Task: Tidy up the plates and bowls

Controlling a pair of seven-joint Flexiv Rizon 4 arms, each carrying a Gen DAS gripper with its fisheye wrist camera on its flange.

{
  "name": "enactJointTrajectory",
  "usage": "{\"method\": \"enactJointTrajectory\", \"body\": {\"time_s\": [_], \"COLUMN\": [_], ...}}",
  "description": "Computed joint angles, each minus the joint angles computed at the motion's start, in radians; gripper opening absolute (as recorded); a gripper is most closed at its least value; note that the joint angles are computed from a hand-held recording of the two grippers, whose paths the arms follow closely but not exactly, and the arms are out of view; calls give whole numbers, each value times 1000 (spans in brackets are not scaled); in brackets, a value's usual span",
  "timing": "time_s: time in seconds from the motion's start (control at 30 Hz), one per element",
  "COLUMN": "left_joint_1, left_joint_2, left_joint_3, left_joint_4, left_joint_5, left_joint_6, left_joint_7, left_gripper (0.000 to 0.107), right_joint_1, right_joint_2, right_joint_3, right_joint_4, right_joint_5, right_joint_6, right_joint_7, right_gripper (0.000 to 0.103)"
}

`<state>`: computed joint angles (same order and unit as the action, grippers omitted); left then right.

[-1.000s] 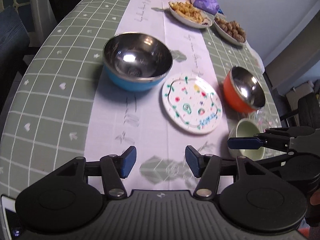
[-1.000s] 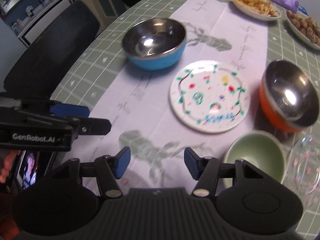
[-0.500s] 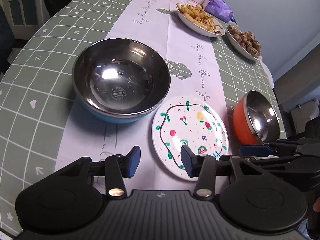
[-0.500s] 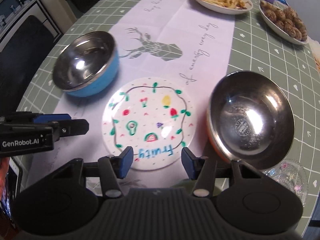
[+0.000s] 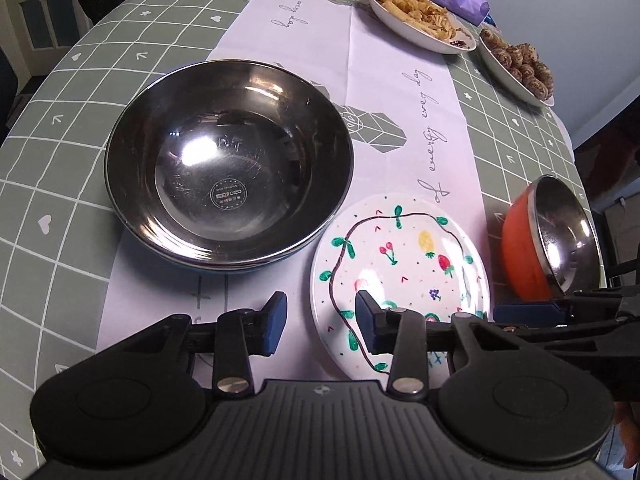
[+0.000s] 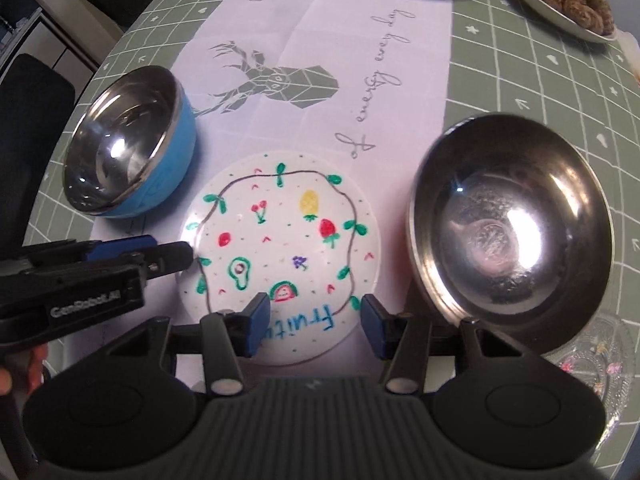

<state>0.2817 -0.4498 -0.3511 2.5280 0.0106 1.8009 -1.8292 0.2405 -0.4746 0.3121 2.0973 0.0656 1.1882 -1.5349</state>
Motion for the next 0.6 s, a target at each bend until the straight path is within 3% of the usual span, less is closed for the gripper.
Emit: {"method": "enactJointTrajectory", "body": {"time_s": [0.2, 0.33, 0.6], "left_joint_1": [-19, 12, -16], "left_joint_2": [-17, -27, -32], "left_joint_3": [20, -6, 22], "left_joint_4": [-11, -10, -27], "left_joint_5": [-13, -2, -1], "left_joint_6": [-6, 12, 16], "left_joint_7": [6, -3, -1], "left_gripper": [40, 40, 36], "right_joint_1": [29, 41, -13], "right_joint_2": [-10, -14, -14], "right_joint_3": [-32, -53, -6], "right_joint_4": [-9, -22, -53], "right_joint_5": [-24, -52, 13], "right_joint_6": [-4, -22, -79], "right_joint_7": [72, 119, 99], "right_gripper": [47, 47, 48]}}
